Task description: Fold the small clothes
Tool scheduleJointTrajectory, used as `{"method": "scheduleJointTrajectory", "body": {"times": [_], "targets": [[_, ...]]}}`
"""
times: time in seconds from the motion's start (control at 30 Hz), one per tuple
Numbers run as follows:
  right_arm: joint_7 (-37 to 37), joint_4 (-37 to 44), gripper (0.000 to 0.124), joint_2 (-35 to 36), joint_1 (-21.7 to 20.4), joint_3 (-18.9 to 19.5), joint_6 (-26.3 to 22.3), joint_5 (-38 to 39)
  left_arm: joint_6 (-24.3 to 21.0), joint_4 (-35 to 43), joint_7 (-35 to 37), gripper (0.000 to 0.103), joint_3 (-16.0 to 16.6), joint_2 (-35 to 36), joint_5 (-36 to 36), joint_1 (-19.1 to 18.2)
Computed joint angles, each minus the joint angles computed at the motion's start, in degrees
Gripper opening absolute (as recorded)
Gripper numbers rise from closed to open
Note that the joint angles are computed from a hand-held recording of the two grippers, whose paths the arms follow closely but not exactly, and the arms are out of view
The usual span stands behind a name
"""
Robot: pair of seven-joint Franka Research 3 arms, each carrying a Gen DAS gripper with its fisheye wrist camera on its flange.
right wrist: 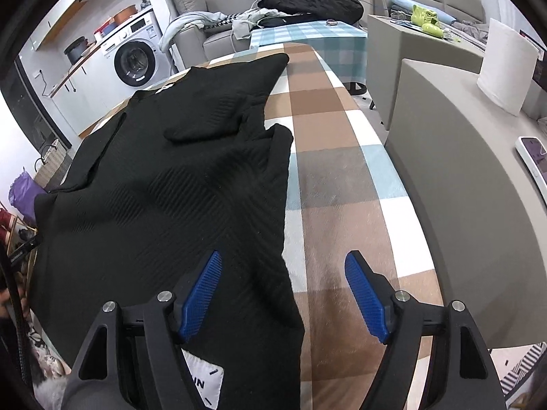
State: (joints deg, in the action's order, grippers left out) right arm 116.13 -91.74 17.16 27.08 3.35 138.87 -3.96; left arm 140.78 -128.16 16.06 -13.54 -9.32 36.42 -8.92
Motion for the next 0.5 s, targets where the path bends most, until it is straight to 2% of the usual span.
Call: {"method": "scheduleJointTrajectory", "body": {"times": [0.07,0.1,0.17,0.23,0.27,0.4,0.5], "targets": [[-0.12,-1.18,0.076,-0.74,-0.07,0.11,0.97,0.26,1.25,0.44,1.27,0.065,0.47,1.09,-1.38,-0.07],[-0.02,-1.62,0.076,-1.07,-0.05,0.1,0.99,0.2,1.56,1.05,2.2,0.055,0.71,1.91,-2.42,-0.13],[-0.07,-2.43,0.076,-1.69,-0.09,0.27,1.26,0.33,1.22,2.04,1.71,0.044,0.54,3.02,-1.44,-0.06],[-0.51,-3.35,0.076,-2.33,-0.17,0.56,1.65,0.62,1.67,1.57,0.69,0.009,0.36,2.78,0.67,-0.13],[-0.56,-3.6,0.076,-2.45,-0.12,0.59,1.79,0.45,1.64,1.56,0.83,0.006,0.39,2.57,0.43,-0.27],[-1.81,-3.77,0.076,-2.16,-0.15,0.94,2.02,0.45,3.02,0.3,-1.58,0.005,0.03,0.59,1.99,-0.29],[-4.5,-4.69,0.07,-2.39,-0.43,1.55,2.88,1.8,4.62,-1.49,-3.63,0.004,-0.45,-2.15,2.92,-0.17]]}}
